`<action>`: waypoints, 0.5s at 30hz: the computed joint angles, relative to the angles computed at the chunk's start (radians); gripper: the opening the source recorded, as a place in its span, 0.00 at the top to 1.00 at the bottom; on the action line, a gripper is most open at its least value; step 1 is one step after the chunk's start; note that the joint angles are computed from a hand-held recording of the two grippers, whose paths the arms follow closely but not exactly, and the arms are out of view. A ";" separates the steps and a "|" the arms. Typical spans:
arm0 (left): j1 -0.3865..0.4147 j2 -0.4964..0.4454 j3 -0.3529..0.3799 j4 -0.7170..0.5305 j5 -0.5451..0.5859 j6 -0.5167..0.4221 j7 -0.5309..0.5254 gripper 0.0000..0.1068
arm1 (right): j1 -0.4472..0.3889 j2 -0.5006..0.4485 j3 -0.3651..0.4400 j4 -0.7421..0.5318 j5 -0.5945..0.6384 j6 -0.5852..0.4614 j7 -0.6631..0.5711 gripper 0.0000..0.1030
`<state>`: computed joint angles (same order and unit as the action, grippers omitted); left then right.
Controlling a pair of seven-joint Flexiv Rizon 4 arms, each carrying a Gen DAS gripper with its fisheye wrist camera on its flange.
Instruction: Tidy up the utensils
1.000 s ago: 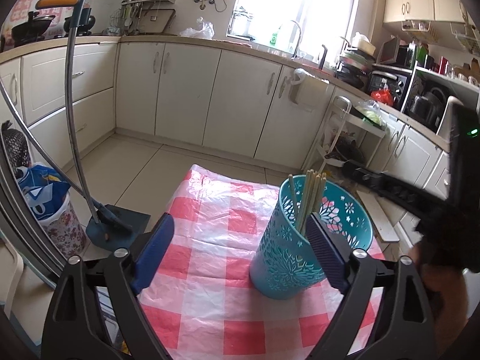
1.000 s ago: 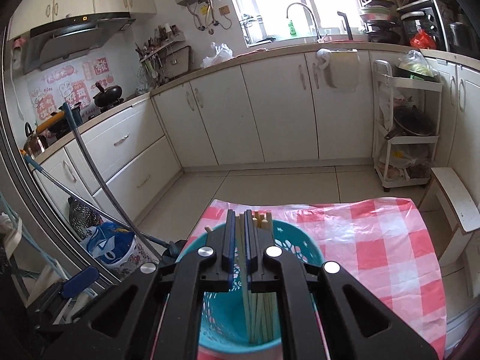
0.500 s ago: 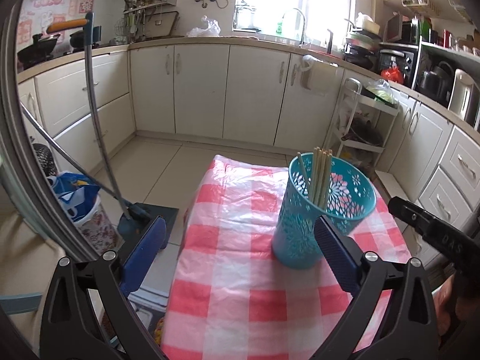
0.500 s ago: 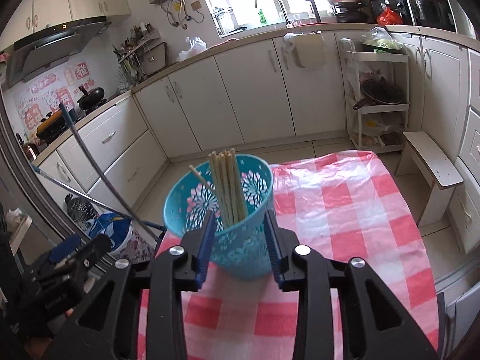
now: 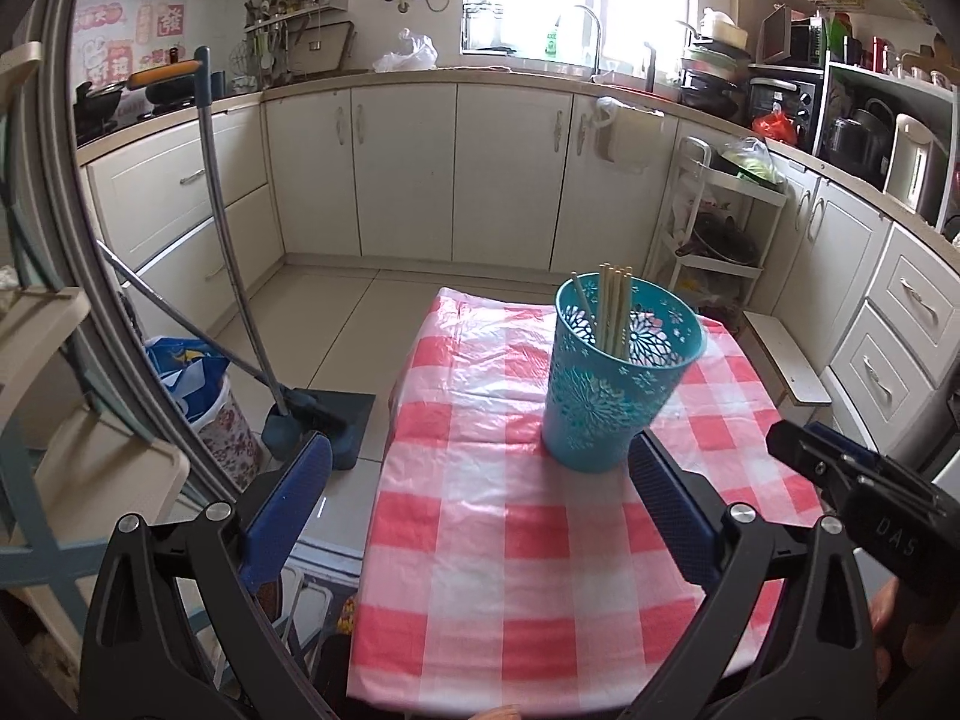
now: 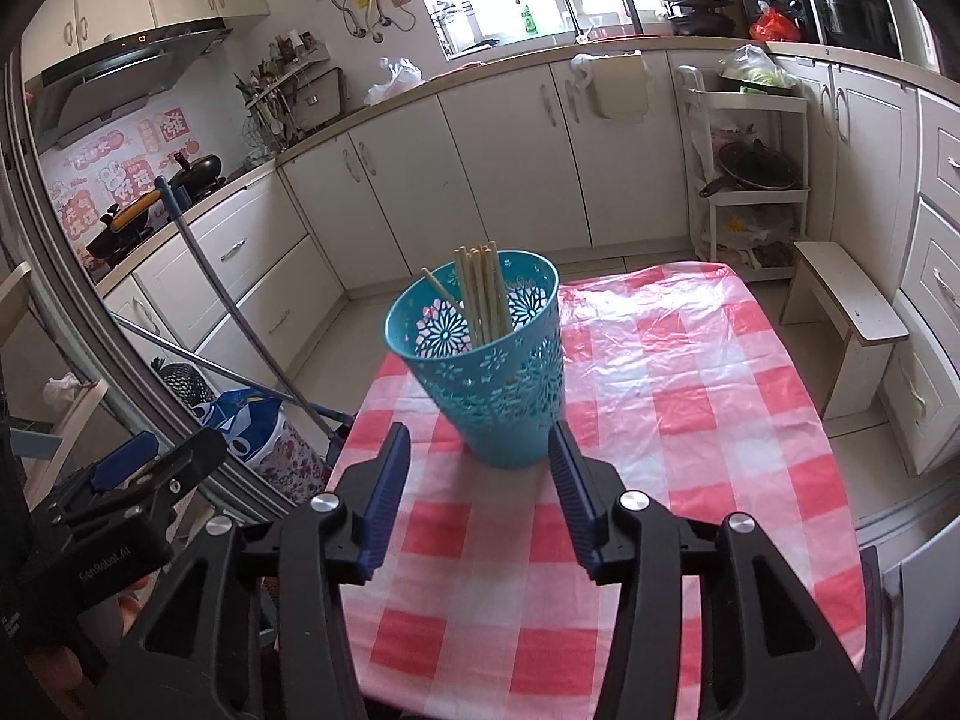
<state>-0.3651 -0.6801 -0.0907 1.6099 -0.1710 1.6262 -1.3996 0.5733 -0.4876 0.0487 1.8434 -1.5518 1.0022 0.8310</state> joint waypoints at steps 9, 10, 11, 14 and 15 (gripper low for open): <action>-0.005 0.157 0.026 0.168 0.024 -0.014 -0.013 0.11 | 0.077 0.073 0.057 0.061 0.054 -0.136 0.006 0.35; -0.006 0.173 0.028 0.187 0.028 -0.010 -0.016 0.11 | 0.085 0.080 0.062 0.067 0.060 -0.150 0.004 0.34; -0.007 0.186 0.032 0.201 0.032 -0.007 -0.019 0.11 | 0.095 0.087 0.069 0.071 0.069 -0.171 -0.001 0.32; -0.045 0.234 0.085 0.252 0.056 0.006 -0.044 0.11 | 0.122 0.106 0.086 0.080 0.090 -0.223 -0.012 0.26; -0.053 0.245 0.097 0.264 0.065 0.011 -0.049 0.11 | 0.129 0.111 0.092 0.081 0.098 -0.238 -0.015 0.23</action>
<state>-0.4181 -0.4355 0.0059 1.8740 -0.1060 1.6376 -1.4483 0.7025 -0.3768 0.1404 1.9247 -1.4540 0.7640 0.8156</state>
